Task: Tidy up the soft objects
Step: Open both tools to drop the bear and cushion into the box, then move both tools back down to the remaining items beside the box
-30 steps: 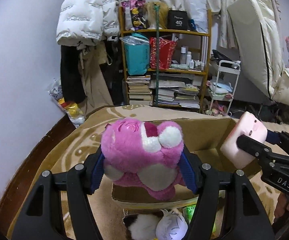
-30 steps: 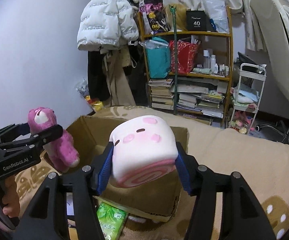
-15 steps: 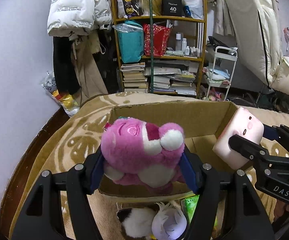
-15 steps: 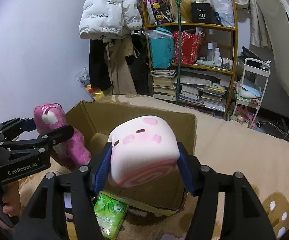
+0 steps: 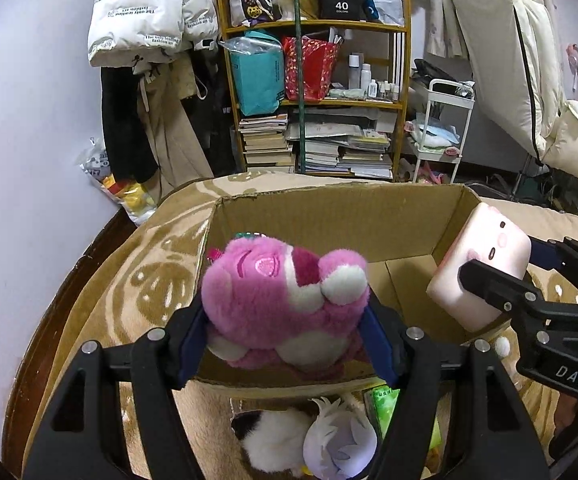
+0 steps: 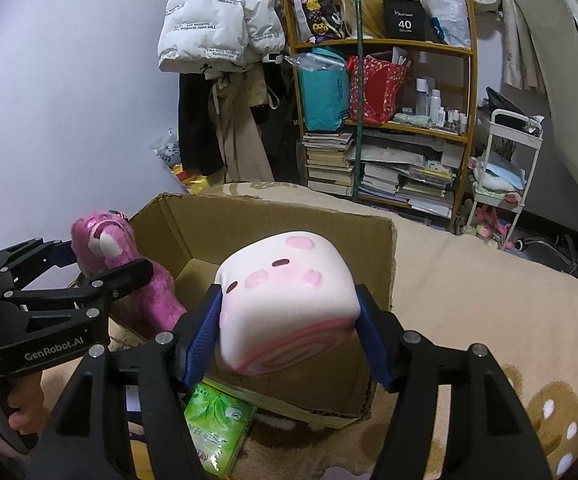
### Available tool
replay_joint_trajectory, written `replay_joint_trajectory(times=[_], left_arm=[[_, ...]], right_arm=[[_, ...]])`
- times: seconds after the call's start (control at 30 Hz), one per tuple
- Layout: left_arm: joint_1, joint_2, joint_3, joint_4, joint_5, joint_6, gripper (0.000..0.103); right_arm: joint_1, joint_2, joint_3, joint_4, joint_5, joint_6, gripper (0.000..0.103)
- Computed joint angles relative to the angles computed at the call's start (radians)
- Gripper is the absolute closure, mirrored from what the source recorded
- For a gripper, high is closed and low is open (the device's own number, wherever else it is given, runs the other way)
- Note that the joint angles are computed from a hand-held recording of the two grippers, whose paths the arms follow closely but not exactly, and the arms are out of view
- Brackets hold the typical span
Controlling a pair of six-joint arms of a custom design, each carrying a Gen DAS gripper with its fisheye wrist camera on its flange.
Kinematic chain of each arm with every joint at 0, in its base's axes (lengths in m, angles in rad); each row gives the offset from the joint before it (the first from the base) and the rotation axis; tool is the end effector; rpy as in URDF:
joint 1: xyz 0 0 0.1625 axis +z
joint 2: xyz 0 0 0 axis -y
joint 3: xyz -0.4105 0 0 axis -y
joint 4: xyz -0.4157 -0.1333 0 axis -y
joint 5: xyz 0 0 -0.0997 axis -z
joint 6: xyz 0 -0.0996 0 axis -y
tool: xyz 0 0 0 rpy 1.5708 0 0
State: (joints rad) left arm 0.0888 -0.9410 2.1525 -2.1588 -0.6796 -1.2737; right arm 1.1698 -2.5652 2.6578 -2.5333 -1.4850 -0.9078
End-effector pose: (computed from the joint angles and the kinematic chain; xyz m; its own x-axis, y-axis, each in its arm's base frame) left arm -0.4119 -0.2483 -0.0039 -0.6571 0.1262 -0.7432 0.6160 0.6582 -0.4329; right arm 0.0487 -0.2486 0.3600 -0.7787 -0.2657 0.5683 -0.5882 0.6244 -0.5139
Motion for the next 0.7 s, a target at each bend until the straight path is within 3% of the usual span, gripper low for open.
replay_joint_trajectory(times=[0.23, 0.33, 0.5, 0.7], left_arm=[[-0.012, -0.011, 0.007, 0.008, -0.003, -0.009, 0.013], [-0.017, -0.015, 0.003, 0.044, -0.009, -0.034, 0.012], [-0.035, -0.048, 0.005, 0.095, -0.018, -0.085, 0.009], [-0.098, -0.091, 0.001, 0.236, -0.004, -0.18, 0.005]], right_arm=[[-0.03, -0.029, -0.01, 0.075, 0.03, 0.009, 0.024], [-0.035, -0.066, -0.003, 0.084, 0.052, 0.001, 0.015], [-0.027, -0.122, -0.008, 0.118, 0.057, 0.019, 0.009], [-0.079, -0.274, -0.02, 0.246, 0.127, -0.014, 0.007]])
